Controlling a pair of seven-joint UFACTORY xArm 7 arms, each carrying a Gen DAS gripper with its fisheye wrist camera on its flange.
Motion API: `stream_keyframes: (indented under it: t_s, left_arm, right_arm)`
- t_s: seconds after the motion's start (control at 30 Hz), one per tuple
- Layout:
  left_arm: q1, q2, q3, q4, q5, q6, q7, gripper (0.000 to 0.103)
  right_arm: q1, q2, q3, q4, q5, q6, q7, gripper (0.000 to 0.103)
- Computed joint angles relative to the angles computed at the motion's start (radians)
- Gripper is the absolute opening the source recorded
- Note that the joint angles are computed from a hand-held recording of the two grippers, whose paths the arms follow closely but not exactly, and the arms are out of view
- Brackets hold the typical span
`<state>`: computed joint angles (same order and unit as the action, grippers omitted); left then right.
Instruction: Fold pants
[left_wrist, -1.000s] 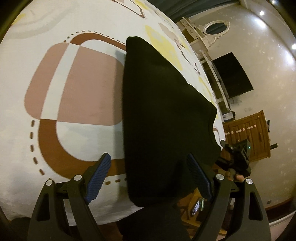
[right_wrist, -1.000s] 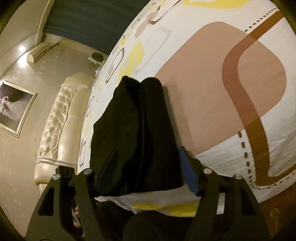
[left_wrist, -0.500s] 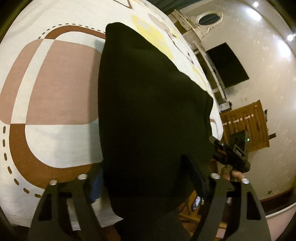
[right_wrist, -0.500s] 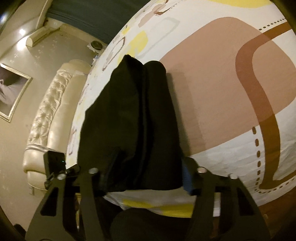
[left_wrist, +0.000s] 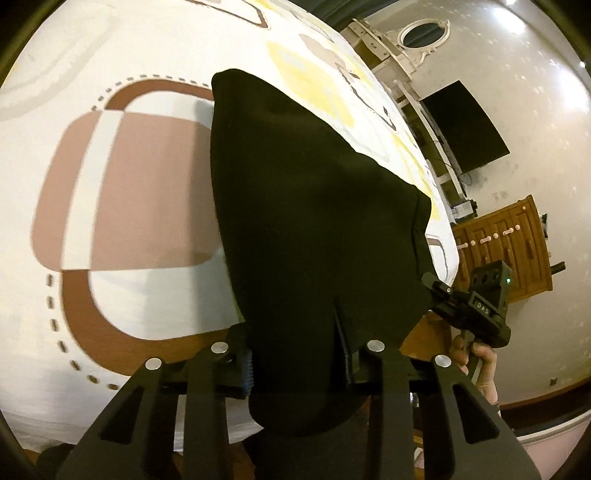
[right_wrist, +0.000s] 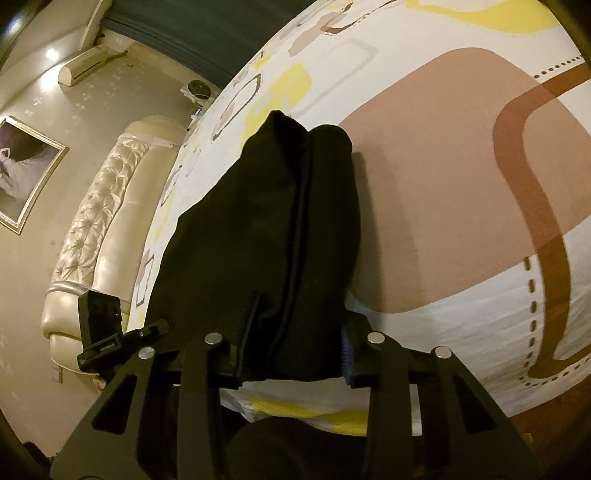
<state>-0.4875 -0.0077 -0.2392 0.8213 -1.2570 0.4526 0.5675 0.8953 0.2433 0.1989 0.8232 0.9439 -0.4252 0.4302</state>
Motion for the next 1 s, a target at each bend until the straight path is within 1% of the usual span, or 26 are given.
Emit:
stream_keyframes:
  t_s: [0.1, 0.4, 0.63, 0.67, 0.87, 1.0]
  left_arm:
    - [0.007, -0.021, 0.008, -0.022, 0.018, -0.007, -0.014, 0.034]
    - [0.033, -0.130, 0.065, -0.135, 0.040, -0.024, -0.018, 0.034]
    - [0.044, -0.164, 0.096, -0.163, 0.081, -0.049, -0.036, 0.034]
    - [0.047, -0.165, 0.102, -0.164, 0.085, -0.054, -0.037, 0.034]
    - [0.057, -0.168, 0.122, -0.170, 0.075, -0.070, -0.019, 0.034]
    - [0.065, -0.184, 0.139, -0.195, 0.037, -0.065, 0.019, 0.034]
  right_arm:
    - [0.002, 0.034, -0.007, 0.044, -0.017, 0.010, -0.003, 0.035]
    - [-0.001, 0.170, -0.044, 0.220, -0.234, 0.081, 0.112, 0.034]
    - [-0.011, 0.277, -0.063, 0.353, -0.372, 0.111, 0.207, 0.034]
    - [-0.026, 0.284, -0.053, 0.356, -0.397, 0.109, 0.222, 0.034]
    - [0.002, 0.350, -0.105, 0.468, -0.478, 0.172, 0.287, 0.034]
    - [0.005, 0.387, -0.119, 0.525, -0.534, 0.197, 0.334, 0.034]
